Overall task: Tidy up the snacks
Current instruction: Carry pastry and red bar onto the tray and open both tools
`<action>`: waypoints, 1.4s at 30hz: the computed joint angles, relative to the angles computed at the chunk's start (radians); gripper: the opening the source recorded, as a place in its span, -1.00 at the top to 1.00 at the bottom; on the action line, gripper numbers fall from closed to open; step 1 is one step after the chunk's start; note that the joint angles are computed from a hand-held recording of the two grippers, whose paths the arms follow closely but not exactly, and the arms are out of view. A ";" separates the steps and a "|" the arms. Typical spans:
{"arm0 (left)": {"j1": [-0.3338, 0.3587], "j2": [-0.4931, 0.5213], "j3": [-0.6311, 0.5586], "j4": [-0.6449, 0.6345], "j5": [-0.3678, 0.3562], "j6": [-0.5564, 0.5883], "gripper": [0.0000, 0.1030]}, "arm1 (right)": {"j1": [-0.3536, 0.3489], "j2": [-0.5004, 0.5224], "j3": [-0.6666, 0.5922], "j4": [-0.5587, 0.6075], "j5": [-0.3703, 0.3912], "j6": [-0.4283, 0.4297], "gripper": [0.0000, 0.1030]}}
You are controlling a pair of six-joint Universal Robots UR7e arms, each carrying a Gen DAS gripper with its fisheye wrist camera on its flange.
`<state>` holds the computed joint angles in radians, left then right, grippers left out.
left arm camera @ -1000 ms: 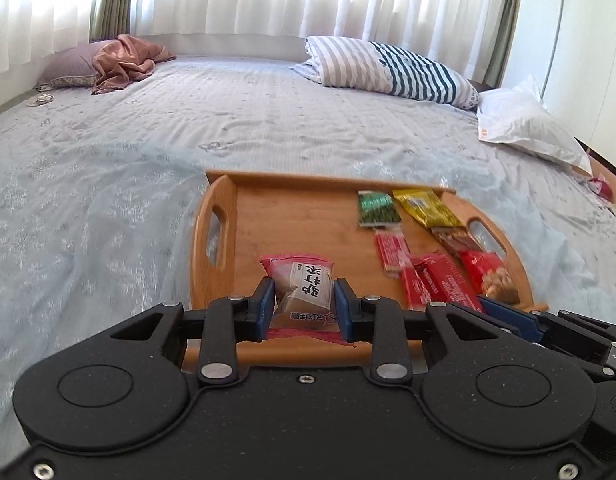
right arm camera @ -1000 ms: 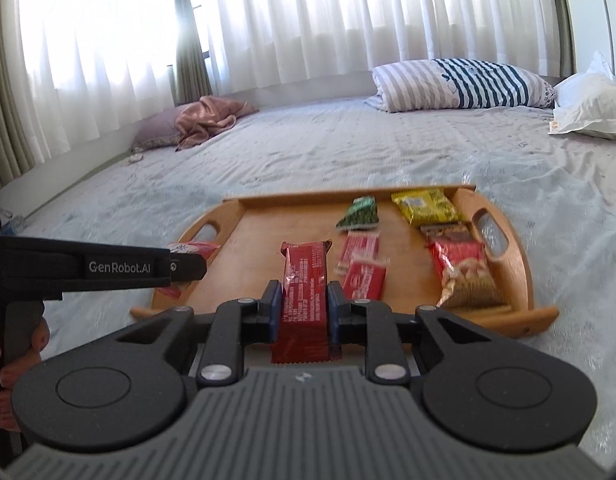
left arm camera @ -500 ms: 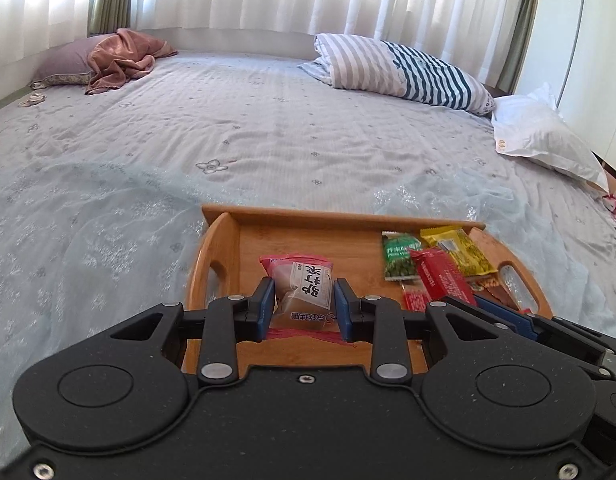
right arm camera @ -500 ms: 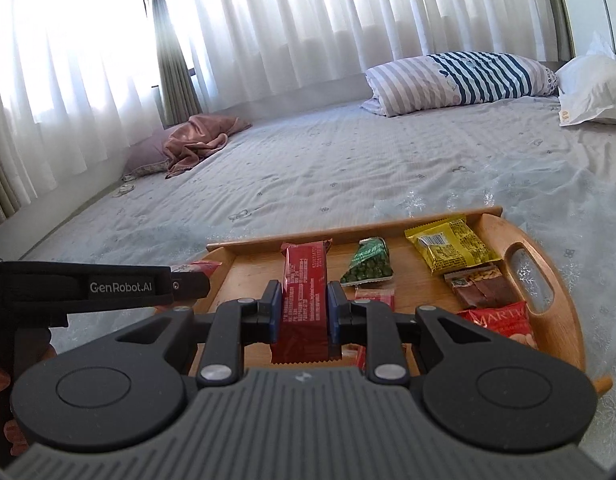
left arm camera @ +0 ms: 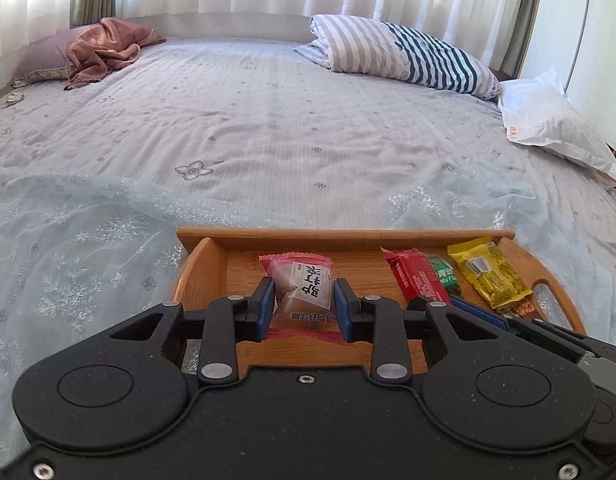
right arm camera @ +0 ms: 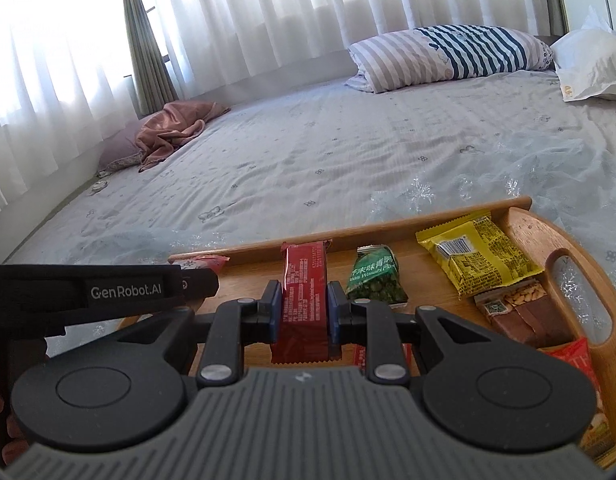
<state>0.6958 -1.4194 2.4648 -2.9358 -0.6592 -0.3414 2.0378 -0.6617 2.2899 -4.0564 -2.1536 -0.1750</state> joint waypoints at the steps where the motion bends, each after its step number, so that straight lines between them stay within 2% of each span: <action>1: 0.012 0.014 -0.007 -0.016 -0.006 0.012 0.42 | -0.006 0.004 -0.008 0.009 0.000 0.002 0.47; 14: 0.102 0.104 -0.053 -0.133 -0.037 0.113 0.42 | -0.036 0.038 -0.054 0.037 0.007 -0.007 0.47; 22: 0.122 0.132 -0.067 -0.154 -0.036 0.138 0.42 | -0.042 0.056 -0.069 0.036 0.003 -0.021 0.47; 28: 0.138 0.146 -0.075 -0.153 -0.040 0.140 0.42 | -0.052 0.053 -0.067 0.055 0.014 0.004 0.47; 42: 0.142 0.164 -0.079 -0.177 -0.037 0.157 0.40 | -0.055 0.054 -0.065 0.053 0.015 -0.007 0.47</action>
